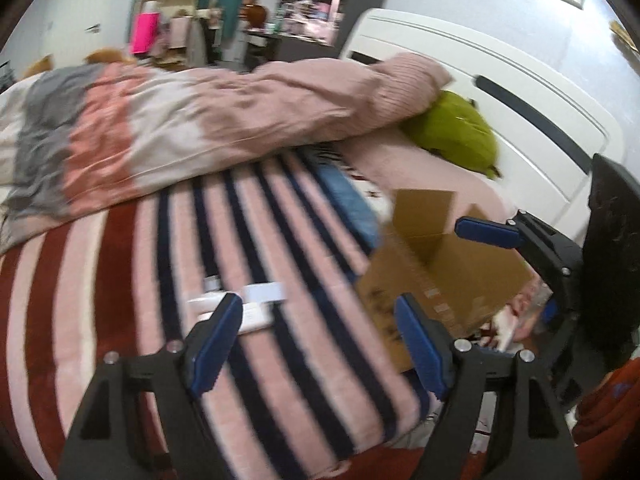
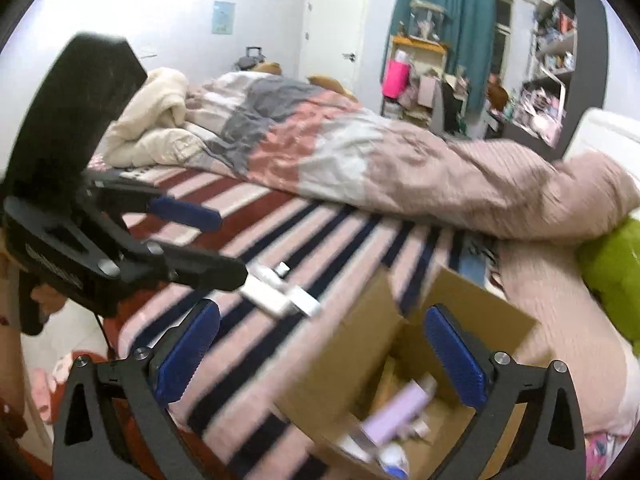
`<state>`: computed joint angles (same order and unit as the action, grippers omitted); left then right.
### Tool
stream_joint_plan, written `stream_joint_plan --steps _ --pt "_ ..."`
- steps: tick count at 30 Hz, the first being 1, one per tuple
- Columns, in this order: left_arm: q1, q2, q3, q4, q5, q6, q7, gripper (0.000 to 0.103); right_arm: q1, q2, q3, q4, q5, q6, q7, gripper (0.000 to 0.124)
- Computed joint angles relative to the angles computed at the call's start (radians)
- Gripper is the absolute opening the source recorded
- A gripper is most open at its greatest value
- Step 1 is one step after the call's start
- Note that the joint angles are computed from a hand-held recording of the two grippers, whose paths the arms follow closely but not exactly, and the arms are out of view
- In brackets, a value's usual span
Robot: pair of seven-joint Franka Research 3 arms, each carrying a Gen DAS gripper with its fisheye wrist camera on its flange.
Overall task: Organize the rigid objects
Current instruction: 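Move the right gripper back and close it on the white power bank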
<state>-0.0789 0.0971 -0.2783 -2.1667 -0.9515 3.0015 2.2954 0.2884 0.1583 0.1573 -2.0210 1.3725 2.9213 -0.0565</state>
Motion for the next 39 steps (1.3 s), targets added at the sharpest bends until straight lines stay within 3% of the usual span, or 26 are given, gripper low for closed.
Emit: stream_joint_plan --steps 4,7,10,14,20,23,27,29,33,34,39 --pt "0.036 0.014 0.018 -0.046 -0.033 0.053 0.008 0.076 0.034 0.079 0.019 0.069 -0.146 -0.063 0.115 0.103" --pt "0.07 0.044 0.016 -0.069 -0.014 0.106 -0.022 0.076 0.072 0.169 0.016 0.136 -0.343 -0.097 0.308 0.102" --pt "0.17 0.083 -0.055 -0.052 -0.151 0.102 0.089 0.076 0.093 0.262 0.012 0.21 -0.469 -0.118 0.446 0.102" --pt "0.211 0.141 -0.063 -0.034 -0.173 0.11 0.105 0.076 0.097 0.405 -0.006 0.343 -0.601 -0.179 0.614 0.101" --pt "0.316 0.202 -0.166 -0.002 -0.28 0.133 0.209 0.076 0.075 0.557 0.017 0.474 -0.717 -0.122 0.706 0.086" --pt "0.328 0.212 -0.183 0.005 -0.308 0.143 0.232 0.076 0.065 0.625 0.037 0.53 -0.767 -0.054 0.709 0.085" --pt "0.317 0.21 -0.172 0.005 -0.311 0.141 0.232 0.076 0.062 0.67 0.032 0.595 -0.841 -0.106 0.787 0.082" --pt "0.31 0.209 -0.166 0.003 -0.3 0.147 0.217 0.076 0.025 0.659 0.073 0.588 -0.858 -0.159 0.772 0.082" --pt "0.325 0.197 -0.186 -0.004 -0.325 0.145 0.236 0.076 -0.045 0.643 0.132 0.592 -0.825 -0.37 0.732 0.081" --pt "0.327 0.191 -0.188 -0.006 -0.343 0.141 0.253 0.076 -0.04 0.638 0.126 0.585 -0.817 -0.372 0.732 0.076" --pt "0.272 0.168 -0.125 -0.021 -0.35 0.126 0.249 0.076 0.043 0.644 0.057 0.567 -0.861 -0.224 0.812 0.048"
